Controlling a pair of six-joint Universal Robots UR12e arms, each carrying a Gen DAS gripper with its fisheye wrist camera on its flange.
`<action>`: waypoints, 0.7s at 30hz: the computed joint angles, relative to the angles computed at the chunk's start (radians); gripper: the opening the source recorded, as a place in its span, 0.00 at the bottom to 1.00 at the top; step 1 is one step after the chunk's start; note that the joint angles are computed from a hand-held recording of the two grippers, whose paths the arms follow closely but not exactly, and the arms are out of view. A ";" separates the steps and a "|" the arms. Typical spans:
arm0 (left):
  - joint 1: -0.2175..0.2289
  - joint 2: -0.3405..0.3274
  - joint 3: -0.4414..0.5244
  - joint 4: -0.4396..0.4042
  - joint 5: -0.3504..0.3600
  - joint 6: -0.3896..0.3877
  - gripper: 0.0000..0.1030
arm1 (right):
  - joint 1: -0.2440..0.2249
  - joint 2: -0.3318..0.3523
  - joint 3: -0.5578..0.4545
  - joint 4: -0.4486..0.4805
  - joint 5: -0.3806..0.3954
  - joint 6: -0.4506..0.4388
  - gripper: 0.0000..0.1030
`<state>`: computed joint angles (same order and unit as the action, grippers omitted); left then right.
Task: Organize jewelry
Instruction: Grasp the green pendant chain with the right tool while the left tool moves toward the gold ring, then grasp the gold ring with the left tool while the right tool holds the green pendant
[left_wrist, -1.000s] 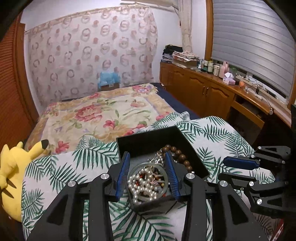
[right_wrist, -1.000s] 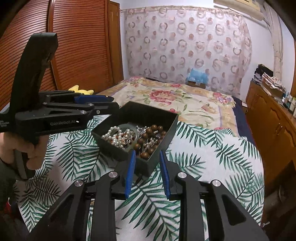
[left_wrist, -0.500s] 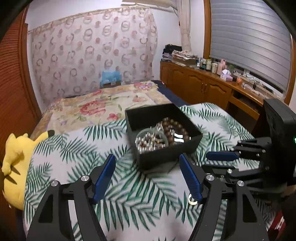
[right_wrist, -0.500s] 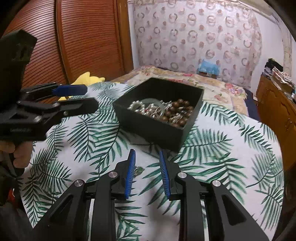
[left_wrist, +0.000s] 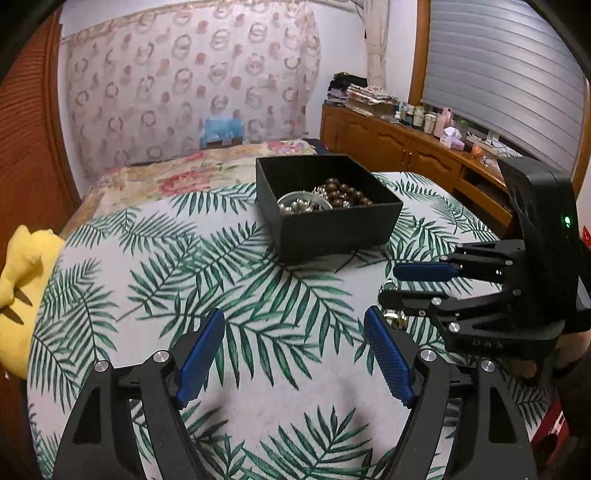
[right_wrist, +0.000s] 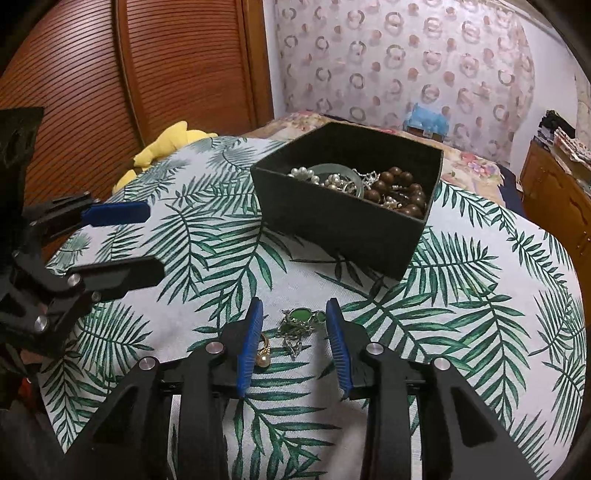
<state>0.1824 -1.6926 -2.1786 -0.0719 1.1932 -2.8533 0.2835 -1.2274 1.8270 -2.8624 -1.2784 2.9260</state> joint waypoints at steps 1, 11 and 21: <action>0.000 -0.001 -0.001 -0.002 0.001 -0.001 0.72 | 0.003 0.002 -0.004 0.006 -0.007 0.002 0.37; 0.000 0.001 -0.011 -0.003 0.000 -0.003 0.72 | 0.033 0.019 -0.023 0.017 -0.112 0.008 0.28; -0.012 -0.004 -0.009 -0.016 0.007 0.008 0.72 | 0.013 0.002 -0.001 -0.026 -0.086 0.027 0.24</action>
<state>0.1708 -1.6962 -2.1873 -0.0882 1.1998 -2.8457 0.2965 -1.2255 1.8265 -2.8887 -1.3646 2.9526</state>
